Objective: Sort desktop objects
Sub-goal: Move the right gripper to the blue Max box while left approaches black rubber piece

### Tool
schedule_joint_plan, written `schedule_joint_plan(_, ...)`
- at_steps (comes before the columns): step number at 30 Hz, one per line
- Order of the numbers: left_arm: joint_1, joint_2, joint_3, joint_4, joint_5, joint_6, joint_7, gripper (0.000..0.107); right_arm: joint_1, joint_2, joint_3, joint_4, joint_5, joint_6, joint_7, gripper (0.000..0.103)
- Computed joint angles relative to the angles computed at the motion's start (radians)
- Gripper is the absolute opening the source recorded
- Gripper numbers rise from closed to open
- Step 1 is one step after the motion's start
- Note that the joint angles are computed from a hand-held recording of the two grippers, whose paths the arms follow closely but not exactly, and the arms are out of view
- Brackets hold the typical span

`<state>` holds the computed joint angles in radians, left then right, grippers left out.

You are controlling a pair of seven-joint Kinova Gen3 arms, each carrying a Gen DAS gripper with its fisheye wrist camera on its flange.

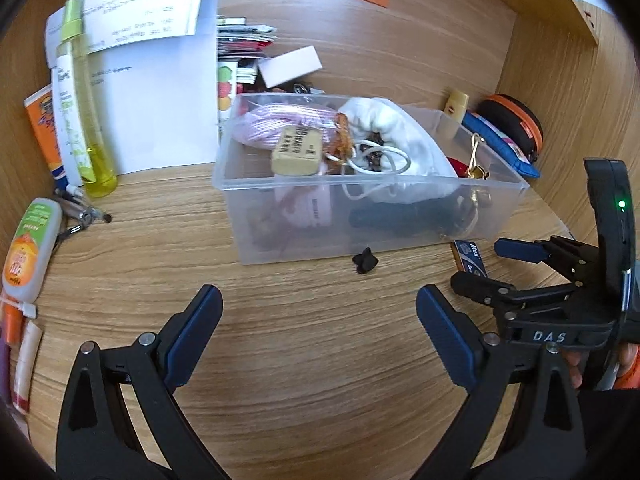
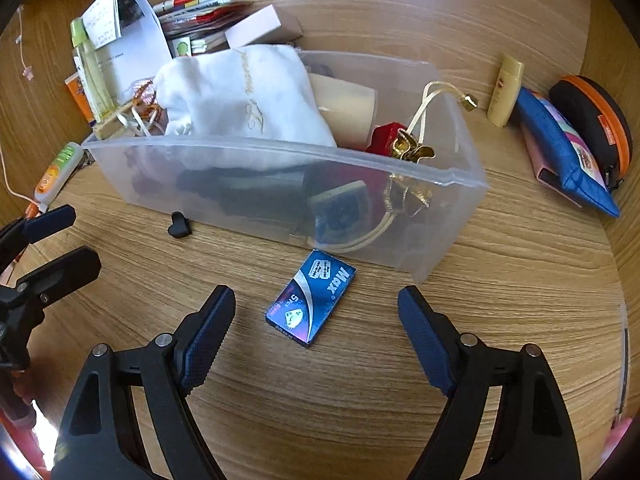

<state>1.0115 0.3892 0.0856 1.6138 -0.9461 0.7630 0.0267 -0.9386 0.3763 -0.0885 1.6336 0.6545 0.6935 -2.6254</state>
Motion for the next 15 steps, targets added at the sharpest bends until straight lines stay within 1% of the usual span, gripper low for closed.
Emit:
schedule_joint_plan(2,-0.014,0.012,0.007,-0.021,0.021,0.002,-0.032,0.098,0.006,0.009,-0.01,-0.012,-0.012,0.014,0.02,0.072)
schedule_joint_plan(4,-0.023,0.025,0.007,-0.041,0.041,-0.004,-0.058,0.098,0.0,0.004,-0.004,-0.003,-0.004,0.005,0.017,0.067)
schedule_joint_plan(6,-0.025,0.033,0.0,-0.053,0.054,-0.018,-0.077,0.098,0.002,0.003,-0.005,0.0,-0.006,0.0,0.024,0.066)
schedule_joint_plan(7,-0.027,0.036,-0.003,-0.058,0.059,-0.031,-0.089,0.098,0.004,0.0,-0.007,0.004,-0.005,-0.006,0.033,0.063)
schedule_joint_plan(8,-0.025,0.041,-0.007,-0.066,0.065,-0.035,-0.097,0.098,0.005,-0.002,-0.008,0.008,-0.005,-0.013,0.038,0.059)
schedule_joint_plan(9,-0.021,0.046,-0.013,-0.075,0.073,-0.03,-0.105,0.098,0.006,-0.004,-0.008,0.012,-0.004,-0.019,0.041,0.057)
schedule_joint_plan(11,-0.02,0.06,-0.017,-0.099,0.093,-0.021,-0.131,0.098,0.013,-0.012,-0.011,0.024,-0.006,-0.035,0.058,0.048)
schedule_joint_plan(14,-0.019,0.08,-0.023,-0.136,0.13,-0.002,-0.174,0.098,0.03,-0.026,-0.019,0.045,-0.017,-0.064,0.093,0.04)
schedule_joint_plan(15,-0.019,0.085,-0.026,-0.145,0.141,0.0,-0.185,0.098,0.04,-0.028,-0.022,0.049,-0.025,-0.075,0.111,0.039)
